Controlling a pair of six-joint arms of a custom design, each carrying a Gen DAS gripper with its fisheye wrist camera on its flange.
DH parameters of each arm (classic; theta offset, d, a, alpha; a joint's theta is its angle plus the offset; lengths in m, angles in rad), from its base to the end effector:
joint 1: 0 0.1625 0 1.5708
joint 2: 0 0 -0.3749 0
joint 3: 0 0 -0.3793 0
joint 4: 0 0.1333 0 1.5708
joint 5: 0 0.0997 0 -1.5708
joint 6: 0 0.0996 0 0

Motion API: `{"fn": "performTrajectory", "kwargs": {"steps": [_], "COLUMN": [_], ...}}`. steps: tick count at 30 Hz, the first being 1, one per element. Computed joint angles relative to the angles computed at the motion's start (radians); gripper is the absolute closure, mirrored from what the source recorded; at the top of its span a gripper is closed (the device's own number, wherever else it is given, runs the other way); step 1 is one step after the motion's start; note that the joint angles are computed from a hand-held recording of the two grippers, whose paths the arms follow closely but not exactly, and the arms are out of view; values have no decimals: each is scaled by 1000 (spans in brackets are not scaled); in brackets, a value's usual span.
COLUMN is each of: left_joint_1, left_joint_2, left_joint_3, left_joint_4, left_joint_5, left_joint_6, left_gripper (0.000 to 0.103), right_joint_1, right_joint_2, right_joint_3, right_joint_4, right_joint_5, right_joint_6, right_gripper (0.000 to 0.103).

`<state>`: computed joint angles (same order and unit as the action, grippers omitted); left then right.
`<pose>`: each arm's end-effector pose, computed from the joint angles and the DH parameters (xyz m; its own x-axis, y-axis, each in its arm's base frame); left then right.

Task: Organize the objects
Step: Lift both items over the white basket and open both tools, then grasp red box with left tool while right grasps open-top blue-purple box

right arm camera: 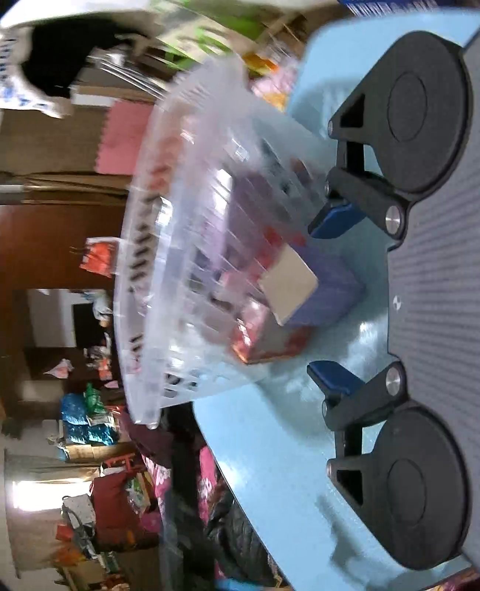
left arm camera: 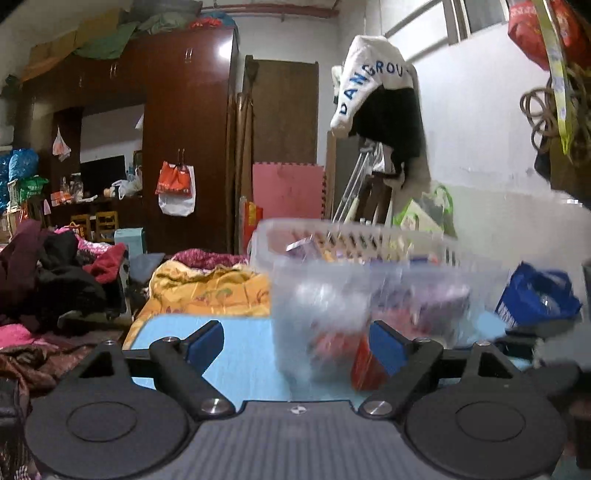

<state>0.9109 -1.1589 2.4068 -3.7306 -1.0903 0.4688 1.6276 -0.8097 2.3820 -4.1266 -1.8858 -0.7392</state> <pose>-0.1043 -0.4270 0.1711 -0.6553 0.4459 -0.6097 0.7526 0.3164 -0.5775 0.1245 -0.3856 0.0852 -0.6911 -0.2223 0.6877 -0.6726 0.5459 -0.4995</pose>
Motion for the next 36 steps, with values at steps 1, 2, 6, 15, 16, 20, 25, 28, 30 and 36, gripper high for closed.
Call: {"fn": "performTrajectory", "kwargs": {"steps": [1, 2, 6, 15, 16, 20, 25, 28, 30, 36], "left_joint_1": [7, 13, 21, -20, -32, -85, -138, -129, -122, -130], "left_joint_2": [11, 25, 55, 134, 145, 224, 309, 310, 306, 300], "left_joint_3": [0, -5, -14, -3, -9, -60, -127, -156, -165, -121], "left_joint_4": [-11, -16, -4, -9, 7, 48, 89, 171, 205, 129], "left_joint_5": [1, 2, 1, 53, 59, 129, 288, 307, 307, 278], "left_joint_6": [3, 5, -5, 6, -1, -70, -119, -171, -199, -164], "left_gripper": [15, 15, 15, 15, 15, 15, 15, 18, 24, 49], "right_joint_1": [6, 9, 32, -79, -103, -142, -172, -184, -189, -218], "right_joint_2": [15, 23, 68, -12, -26, -44, -17, -3, 7, 22], "right_joint_3": [-13, -22, -58, 108, 136, 179, 200, 207, 212, 221], "right_joint_4": [-3, -2, -43, -177, -201, -259, -309, -334, -355, -375], "right_joint_5": [-18, -25, -73, 57, 80, 121, 181, 209, 220, 245], "right_joint_6": [-2, 5, 16, -12, -21, -27, -40, -44, -51, -58], "right_gripper": [29, 29, 35, 49, 49, 49, 49, 49, 49, 49]}}
